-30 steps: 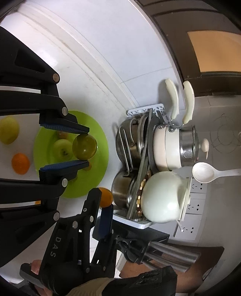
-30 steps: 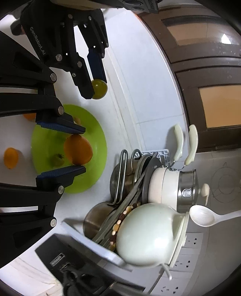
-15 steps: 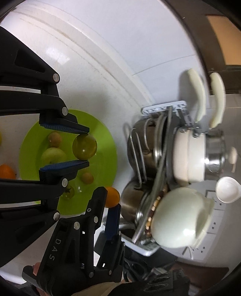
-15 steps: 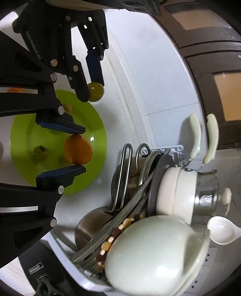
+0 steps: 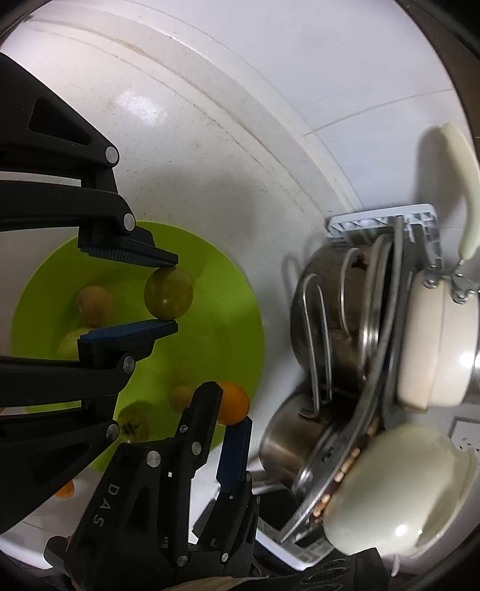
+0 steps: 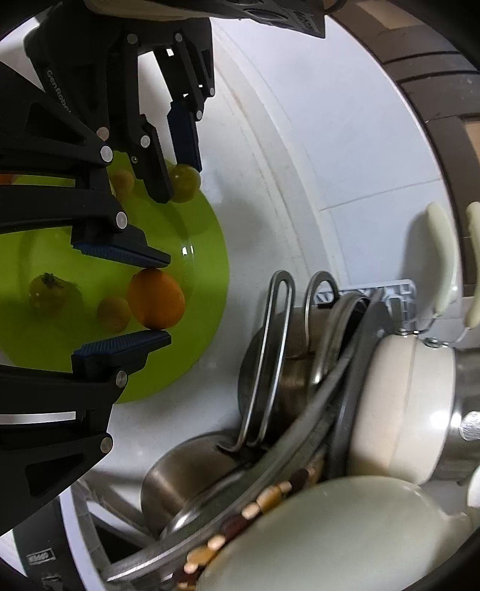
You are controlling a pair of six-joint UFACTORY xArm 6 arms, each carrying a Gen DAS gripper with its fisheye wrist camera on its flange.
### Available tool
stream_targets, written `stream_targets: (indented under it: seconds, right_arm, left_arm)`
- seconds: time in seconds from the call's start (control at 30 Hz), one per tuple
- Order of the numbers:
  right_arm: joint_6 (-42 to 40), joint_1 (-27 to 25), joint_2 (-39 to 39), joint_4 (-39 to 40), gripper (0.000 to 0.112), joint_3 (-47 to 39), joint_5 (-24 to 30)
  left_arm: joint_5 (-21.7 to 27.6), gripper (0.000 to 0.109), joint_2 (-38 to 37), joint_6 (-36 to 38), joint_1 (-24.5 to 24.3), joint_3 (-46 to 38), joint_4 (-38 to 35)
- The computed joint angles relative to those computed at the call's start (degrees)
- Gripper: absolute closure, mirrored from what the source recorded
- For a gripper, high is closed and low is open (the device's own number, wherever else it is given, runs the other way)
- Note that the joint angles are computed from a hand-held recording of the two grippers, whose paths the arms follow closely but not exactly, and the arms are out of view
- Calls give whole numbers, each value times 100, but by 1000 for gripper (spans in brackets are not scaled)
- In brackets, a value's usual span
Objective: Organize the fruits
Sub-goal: 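Open both tools to drop the green fruit and orange onto the plate, then move both open tools back toward the yellow pear and orange on the counter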
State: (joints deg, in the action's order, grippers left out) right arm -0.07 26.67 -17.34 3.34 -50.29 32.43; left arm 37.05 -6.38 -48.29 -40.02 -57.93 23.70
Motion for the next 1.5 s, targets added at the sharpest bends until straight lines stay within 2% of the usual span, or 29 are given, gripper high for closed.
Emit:
stream_targets:
  seconds: [0.43, 0.67, 0.8, 0.93, 1.0, 1.2, 1.43, 1.5]
  right_arm:
    - [2, -47, 320, 44, 76, -153, 83]
    - [82, -49, 161, -31, 76, -77, 92]
    - [148, -1, -85, -54, 76, 39, 110]
    - [187, 61, -398, -71, 76, 189, 108]
    - [178, 90, -594, -36, 76, 278, 97]
    - [178, 173, -1165, 6, 76, 521, 75]
    - [367, 405, -1872, -54, 74, 804, 91]
    - [509, 499, -2077, -186, 70, 903, 83]
  left_arm:
    - [-51, 78, 283, 462, 107, -120, -459]
    - [77, 71, 113, 290, 48, -65, -283]
    - [206, 71, -64, 78, -29, -33, -99]
    - [357, 62, -350, -345, -180, 36, 300]
    - [582, 61, -534, -745, -350, 54, 763]
    - [1230, 55, -964, -1344, -834, 34, 1458]
    - [1874, 50, -1524, -1858, -1391, 117, 2030]
    - [2109, 49, -1682, -1993, -1576, 167, 2191]
